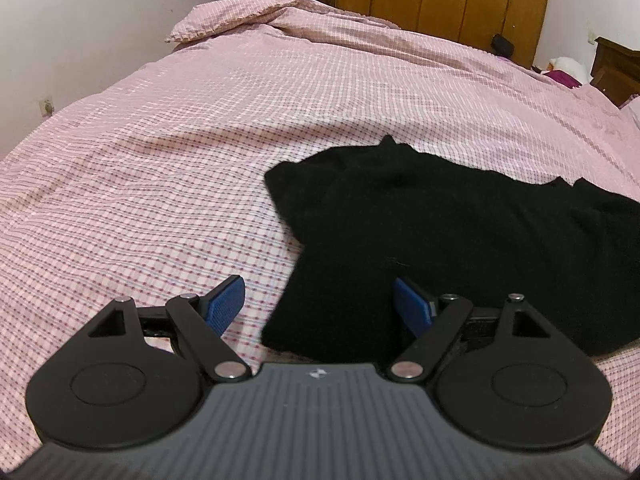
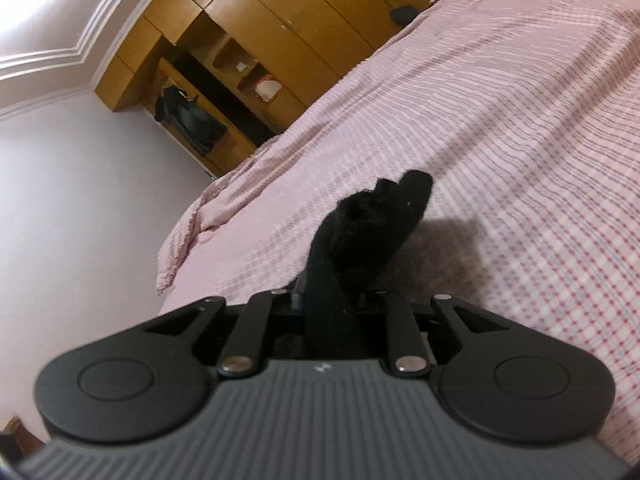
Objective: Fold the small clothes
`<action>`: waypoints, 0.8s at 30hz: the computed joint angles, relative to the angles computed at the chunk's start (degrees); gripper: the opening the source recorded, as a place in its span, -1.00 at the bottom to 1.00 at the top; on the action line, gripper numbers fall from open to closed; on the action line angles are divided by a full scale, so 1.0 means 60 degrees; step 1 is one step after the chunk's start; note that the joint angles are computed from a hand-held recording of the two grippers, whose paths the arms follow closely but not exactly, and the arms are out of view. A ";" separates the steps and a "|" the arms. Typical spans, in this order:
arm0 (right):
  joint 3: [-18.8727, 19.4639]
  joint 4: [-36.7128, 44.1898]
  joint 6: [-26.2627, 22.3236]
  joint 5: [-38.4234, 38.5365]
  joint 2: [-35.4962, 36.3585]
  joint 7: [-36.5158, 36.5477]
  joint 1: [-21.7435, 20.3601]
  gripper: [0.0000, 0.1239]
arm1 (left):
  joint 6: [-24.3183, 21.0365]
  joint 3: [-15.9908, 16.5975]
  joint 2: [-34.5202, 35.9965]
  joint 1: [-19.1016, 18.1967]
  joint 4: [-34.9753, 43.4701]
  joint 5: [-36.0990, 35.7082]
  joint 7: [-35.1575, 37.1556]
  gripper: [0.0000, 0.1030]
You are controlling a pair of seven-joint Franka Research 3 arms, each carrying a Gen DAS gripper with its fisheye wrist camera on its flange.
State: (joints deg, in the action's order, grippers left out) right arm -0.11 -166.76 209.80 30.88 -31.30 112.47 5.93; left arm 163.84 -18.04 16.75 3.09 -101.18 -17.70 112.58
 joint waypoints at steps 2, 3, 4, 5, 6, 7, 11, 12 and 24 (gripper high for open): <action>0.0362 0.0214 -0.0192 0.0206 -0.0013 -0.0205 -0.0191 -0.68 | 0.0022 -0.0039 -0.0077 0.0106 -0.0064 -0.0130 0.0105 0.65; 0.0588 0.0339 -0.0332 0.0344 -0.0022 -0.0371 -0.0324 -0.69 | 0.0029 -0.0056 -0.0117 0.0157 -0.0095 -0.0214 0.0166 0.65; 0.0772 0.0454 -0.0454 0.0473 -0.0031 -0.0522 -0.0437 -0.69 | 0.0033 -0.0069 -0.0153 0.0206 -0.0120 -0.0307 0.0232 0.65; 0.0973 0.0597 -0.0561 0.0608 -0.0015 -0.0666 -0.0542 -0.69 | 0.0027 -0.0068 -0.0186 0.0239 -0.0141 -0.0383 0.0288 0.65; 0.1103 0.0728 -0.0635 0.0706 0.0019 -0.0781 -0.0603 -0.70 | 0.0014 -0.0060 -0.0209 0.0266 -0.0149 -0.0451 0.0342 0.65; 0.1262 0.0869 -0.0719 0.0820 0.0039 -0.0909 -0.0674 -0.70 | 0.0001 -0.0037 -0.0220 0.0277 -0.0142 -0.0494 0.0381 0.65; 0.1916 0.1457 -0.0927 0.1328 0.0244 -0.1381 -0.0966 -0.71 | -0.0077 0.0042 -0.0234 0.0334 -0.0089 -0.0635 0.0547 0.65; 0.1957 0.1632 -0.0946 0.1356 0.0343 -0.1475 -0.0929 -0.71 | -0.0075 0.0053 -0.0237 0.0330 -0.0089 -0.0664 0.0578 0.65; 0.3829 0.4320 -0.1486 0.3030 0.1955 -0.3484 -0.1595 -0.72 | 0.0025 0.0139 -0.0296 0.0733 -0.0089 -0.1535 0.1309 0.65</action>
State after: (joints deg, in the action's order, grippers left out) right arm 22.86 -140.84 200.89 49.06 -19.57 91.56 -3.64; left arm 163.99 -17.20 14.97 7.49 -101.71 -26.92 120.44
